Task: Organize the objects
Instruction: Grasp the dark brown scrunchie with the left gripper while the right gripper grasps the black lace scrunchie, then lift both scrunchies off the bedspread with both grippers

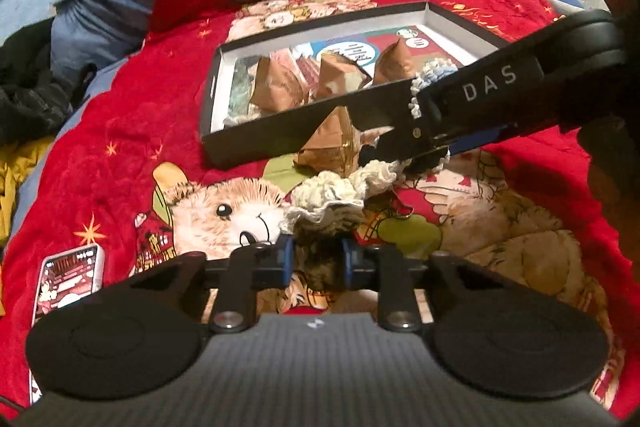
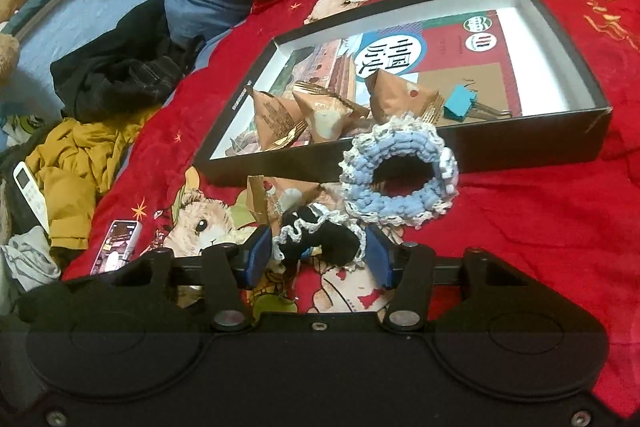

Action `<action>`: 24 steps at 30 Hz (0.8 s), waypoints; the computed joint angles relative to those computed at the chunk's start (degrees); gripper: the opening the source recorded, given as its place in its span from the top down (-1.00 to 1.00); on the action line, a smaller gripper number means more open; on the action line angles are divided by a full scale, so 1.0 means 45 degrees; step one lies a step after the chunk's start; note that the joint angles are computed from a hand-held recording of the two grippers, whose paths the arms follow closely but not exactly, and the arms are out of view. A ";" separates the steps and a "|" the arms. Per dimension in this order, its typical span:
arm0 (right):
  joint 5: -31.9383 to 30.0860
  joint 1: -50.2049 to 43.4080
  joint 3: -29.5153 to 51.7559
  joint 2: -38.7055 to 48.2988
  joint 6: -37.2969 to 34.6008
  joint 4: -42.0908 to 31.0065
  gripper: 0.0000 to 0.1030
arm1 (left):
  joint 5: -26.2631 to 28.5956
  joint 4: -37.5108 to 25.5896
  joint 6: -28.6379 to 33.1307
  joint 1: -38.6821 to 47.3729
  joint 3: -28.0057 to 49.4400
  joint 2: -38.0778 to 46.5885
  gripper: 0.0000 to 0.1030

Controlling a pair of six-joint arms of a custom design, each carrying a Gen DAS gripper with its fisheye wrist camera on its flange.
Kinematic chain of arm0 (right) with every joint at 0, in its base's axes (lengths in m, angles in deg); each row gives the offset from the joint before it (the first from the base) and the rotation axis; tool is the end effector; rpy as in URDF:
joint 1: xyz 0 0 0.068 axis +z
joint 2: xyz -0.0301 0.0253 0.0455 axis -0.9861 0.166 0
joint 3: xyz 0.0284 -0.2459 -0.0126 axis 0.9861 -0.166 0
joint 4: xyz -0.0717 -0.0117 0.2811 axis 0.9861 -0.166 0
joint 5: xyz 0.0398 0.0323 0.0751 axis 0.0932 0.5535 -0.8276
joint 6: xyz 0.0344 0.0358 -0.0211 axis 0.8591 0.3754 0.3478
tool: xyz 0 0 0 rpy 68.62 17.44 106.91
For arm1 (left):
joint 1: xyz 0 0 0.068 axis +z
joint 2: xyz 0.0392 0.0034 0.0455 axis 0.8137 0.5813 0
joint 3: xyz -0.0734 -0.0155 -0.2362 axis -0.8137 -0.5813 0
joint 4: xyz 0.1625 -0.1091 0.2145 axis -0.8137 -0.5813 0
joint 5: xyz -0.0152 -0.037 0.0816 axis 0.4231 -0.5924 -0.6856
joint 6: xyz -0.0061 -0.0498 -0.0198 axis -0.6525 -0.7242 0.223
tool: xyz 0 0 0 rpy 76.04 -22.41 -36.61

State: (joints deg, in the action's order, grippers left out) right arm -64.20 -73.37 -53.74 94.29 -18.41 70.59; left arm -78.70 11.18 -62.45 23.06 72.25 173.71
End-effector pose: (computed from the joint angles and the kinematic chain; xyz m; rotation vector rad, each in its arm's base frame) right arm 0.2701 0.0412 0.0510 0.2562 2.3513 0.5296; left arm 0.2387 -0.1408 0.0540 0.6774 2.2261 -0.0962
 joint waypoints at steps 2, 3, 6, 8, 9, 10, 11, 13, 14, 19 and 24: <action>0.0043 0.0060 0.0096 0.0243 0.0178 0.0180 0.06 | 0.0067 -0.0048 -0.0023 0.0059 -0.0078 -0.0167 0.59; 0.0074 0.0098 0.0140 0.0359 0.0203 0.0273 0.07 | 0.0038 -0.0066 -0.0013 0.0064 -0.0115 -0.0235 0.61; 0.0202 0.0168 0.0463 0.0801 0.0175 0.0181 0.20 | 0.0007 -0.0138 -0.0079 0.0113 -0.0136 -0.0315 0.63; 0.0005 0.0052 0.0652 0.0988 0.0088 -0.0040 0.38 | 0.0009 -0.0227 -0.0189 0.0166 -0.0120 -0.0371 0.65; -0.0131 -0.0019 0.0681 0.1031 0.0083 -0.0095 0.46 | -0.0011 -0.0262 -0.0234 0.0182 -0.0111 -0.0389 0.65; -0.0220 -0.0055 0.0682 0.1030 0.0067 -0.0116 0.48 | -0.0022 -0.0291 -0.0264 0.0191 -0.0098 -0.0393 0.66; -0.0221 -0.0066 0.0699 0.0989 -0.0032 -0.0219 0.52 | 0.0023 -0.0331 -0.0277 0.0226 -0.0094 -0.0422 0.67; -0.0105 -0.0004 0.0681 0.0864 -0.0213 -0.0374 0.55 | 0.0035 -0.0374 -0.0336 0.0248 -0.0150 -0.0551 0.68; -0.0069 0.0033 0.0648 0.0757 -0.0292 -0.0466 0.56 | 0.0028 -0.0384 -0.0359 0.0262 -0.0186 -0.0619 0.69; 0.0002 -0.0037 0.0197 -0.0148 -0.0494 -0.0750 0.58 | 0.0114 -0.0550 -0.0482 0.0435 -0.0233 -0.0807 0.73; -0.0200 -0.0550 -0.0356 -0.1089 -0.0383 -0.0874 0.58 | 0.0100 -0.0617 -0.0556 0.0516 -0.0280 -0.0943 0.80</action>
State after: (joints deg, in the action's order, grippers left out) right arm -65.10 -75.85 -55.34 89.39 -20.14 66.66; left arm -78.25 8.40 -64.95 25.38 70.99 169.47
